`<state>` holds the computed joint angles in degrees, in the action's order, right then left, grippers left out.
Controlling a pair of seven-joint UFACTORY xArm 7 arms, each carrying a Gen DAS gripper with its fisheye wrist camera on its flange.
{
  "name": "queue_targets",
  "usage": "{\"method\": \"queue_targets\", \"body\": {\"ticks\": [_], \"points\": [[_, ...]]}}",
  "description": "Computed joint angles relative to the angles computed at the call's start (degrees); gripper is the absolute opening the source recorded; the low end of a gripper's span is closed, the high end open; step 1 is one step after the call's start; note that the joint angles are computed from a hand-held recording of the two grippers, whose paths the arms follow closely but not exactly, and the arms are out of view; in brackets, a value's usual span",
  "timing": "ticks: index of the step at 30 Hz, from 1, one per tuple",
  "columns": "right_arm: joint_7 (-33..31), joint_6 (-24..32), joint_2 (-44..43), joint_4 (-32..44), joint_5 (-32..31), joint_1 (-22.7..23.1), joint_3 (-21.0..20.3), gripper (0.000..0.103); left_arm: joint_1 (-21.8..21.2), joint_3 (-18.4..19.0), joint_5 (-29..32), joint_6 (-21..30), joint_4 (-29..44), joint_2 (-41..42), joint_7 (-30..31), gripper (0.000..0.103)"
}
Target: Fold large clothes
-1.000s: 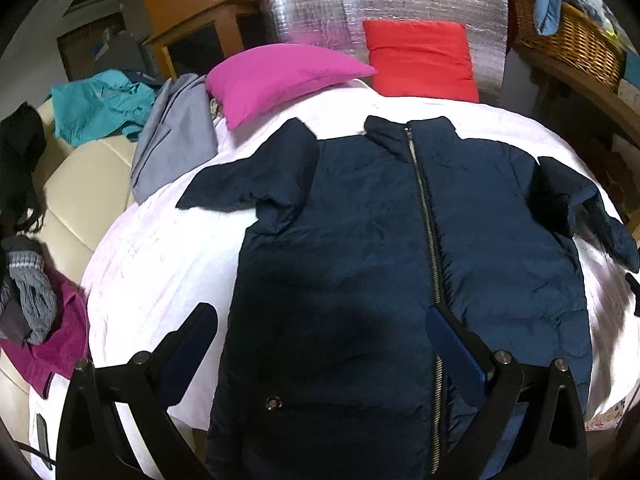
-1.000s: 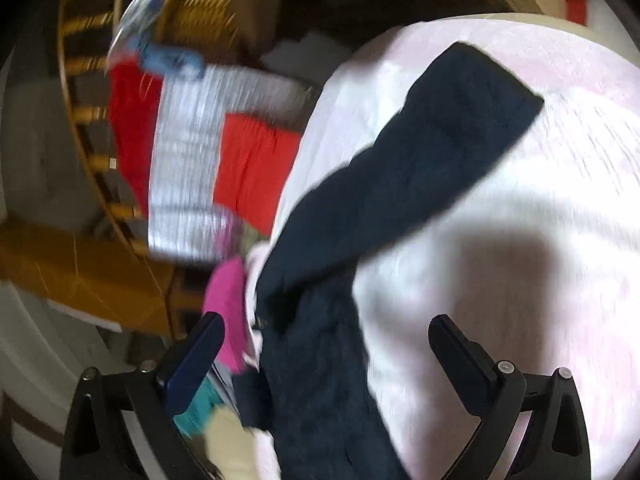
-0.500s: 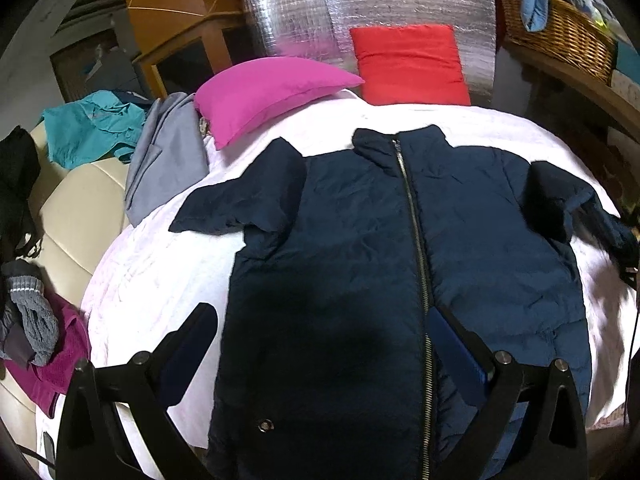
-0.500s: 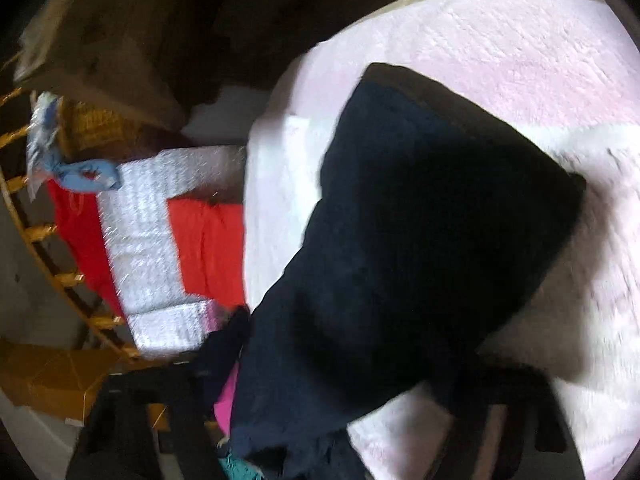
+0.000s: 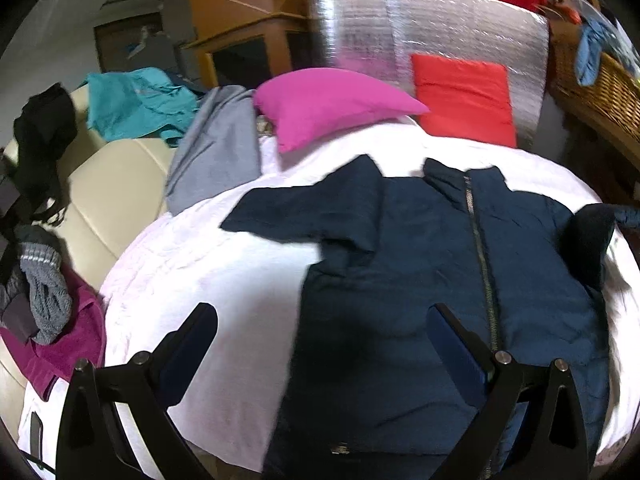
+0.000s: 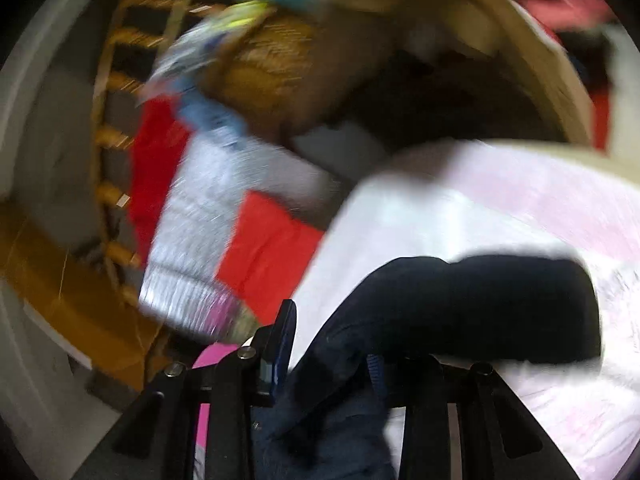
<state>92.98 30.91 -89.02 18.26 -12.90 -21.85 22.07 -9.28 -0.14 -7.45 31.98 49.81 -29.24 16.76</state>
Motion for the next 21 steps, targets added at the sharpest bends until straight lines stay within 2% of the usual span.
{"method": "queue_targets", "body": {"ticks": [3,6,9,13,18,20,21], "points": [[-3.1,-1.6,11.8,11.8,-2.2,-2.9,5.2,0.036,0.0,2.8,-2.1,0.4,0.7,1.1,1.8,0.103],[-4.3,-3.5,20.8,20.3,-3.6,-5.2,10.0,0.036,0.6,5.1,-4.3,0.9,1.2,1.7,4.0,0.103],[-4.9,-3.8,31.3,29.7,-4.7,-7.6,16.9,0.036,1.6,6.6,-5.9,0.1,1.0,1.8,6.3,0.103],[-2.5,-6.1,42.6,37.0,-6.4,-11.0,25.2,0.036,2.9,7.8,-7.4,-1.4,1.0,2.3,8.5,0.103],[2.4,-10.4,56.4,43.7,-10.7,-19.2,38.8,0.036,3.8,9.2,-9.7,-1.2,2.1,3.6,11.2,0.103],[3.8,-12.4,60.6,43.9,-11.8,-21.7,43.0,0.038,4.1,9.2,-10.4,-1.1,2.4,4.1,12.1,0.103],[3.8,-13.3,64.1,44.4,-12.2,-23.1,45.5,0.044,4.3,9.1,-10.6,-1.1,2.5,4.2,12.4,0.103]]}}
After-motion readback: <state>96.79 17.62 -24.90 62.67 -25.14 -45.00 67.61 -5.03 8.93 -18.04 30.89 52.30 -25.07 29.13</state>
